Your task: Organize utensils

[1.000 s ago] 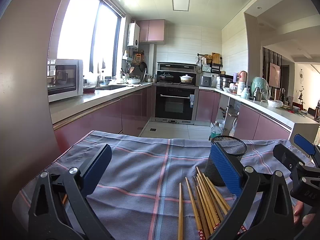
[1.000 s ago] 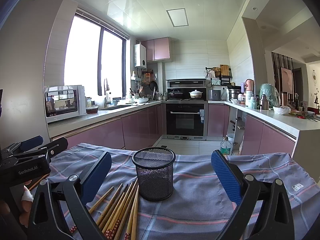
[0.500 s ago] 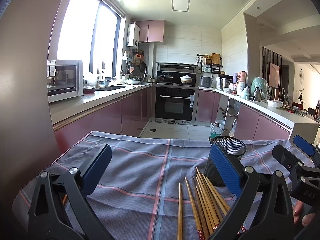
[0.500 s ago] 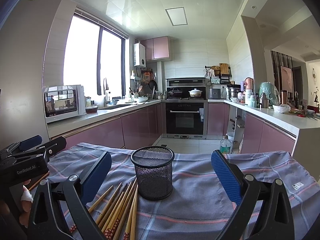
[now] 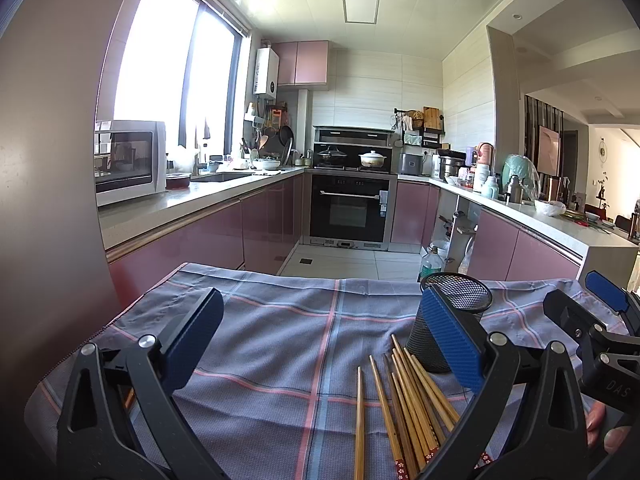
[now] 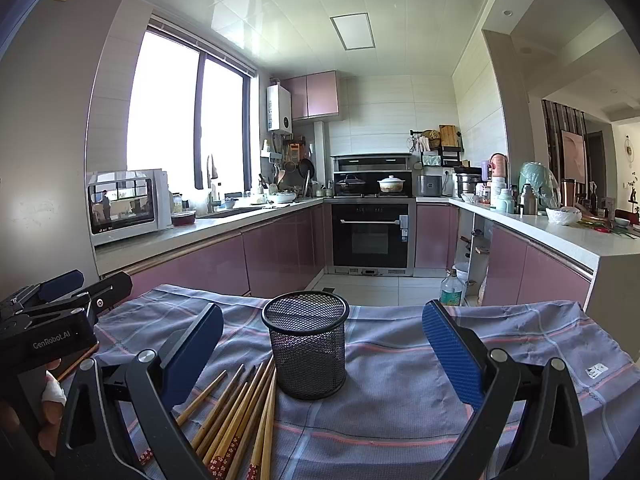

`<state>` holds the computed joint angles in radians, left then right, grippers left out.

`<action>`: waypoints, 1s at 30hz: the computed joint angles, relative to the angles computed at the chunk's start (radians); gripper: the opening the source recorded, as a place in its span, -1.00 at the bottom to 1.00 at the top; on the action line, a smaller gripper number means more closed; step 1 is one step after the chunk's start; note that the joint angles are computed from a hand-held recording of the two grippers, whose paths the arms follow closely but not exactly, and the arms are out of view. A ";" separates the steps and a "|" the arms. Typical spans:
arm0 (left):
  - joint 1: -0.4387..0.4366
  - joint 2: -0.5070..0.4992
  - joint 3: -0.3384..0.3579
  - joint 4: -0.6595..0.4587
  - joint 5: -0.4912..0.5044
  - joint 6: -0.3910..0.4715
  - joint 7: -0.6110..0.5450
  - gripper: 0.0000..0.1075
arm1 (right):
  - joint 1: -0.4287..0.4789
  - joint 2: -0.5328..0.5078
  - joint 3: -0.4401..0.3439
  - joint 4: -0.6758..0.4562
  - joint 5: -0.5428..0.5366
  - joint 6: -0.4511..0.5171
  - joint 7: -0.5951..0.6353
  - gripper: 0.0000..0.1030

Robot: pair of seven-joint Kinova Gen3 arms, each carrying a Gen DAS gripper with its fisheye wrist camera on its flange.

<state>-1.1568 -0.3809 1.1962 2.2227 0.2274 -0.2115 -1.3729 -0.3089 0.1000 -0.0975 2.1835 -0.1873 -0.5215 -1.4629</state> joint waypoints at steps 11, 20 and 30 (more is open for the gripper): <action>0.004 0.001 -0.004 -0.002 -0.002 0.003 0.002 0.81 | 0.002 0.001 0.000 -0.001 0.006 0.001 -0.004 0.87; 0.005 0.000 -0.005 -0.002 -0.004 0.002 0.002 0.81 | 0.006 0.000 0.000 -0.006 0.017 0.008 -0.013 0.87; 0.000 0.001 0.002 -0.003 -0.003 0.000 0.002 0.81 | 0.008 -0.002 0.000 -0.006 0.022 0.011 -0.017 0.87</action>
<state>-1.1567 -0.3799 1.1984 2.2193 0.2245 -0.2113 -1.3704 -0.3011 0.0979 -0.0975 2.1778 -0.1655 -0.5106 -1.4795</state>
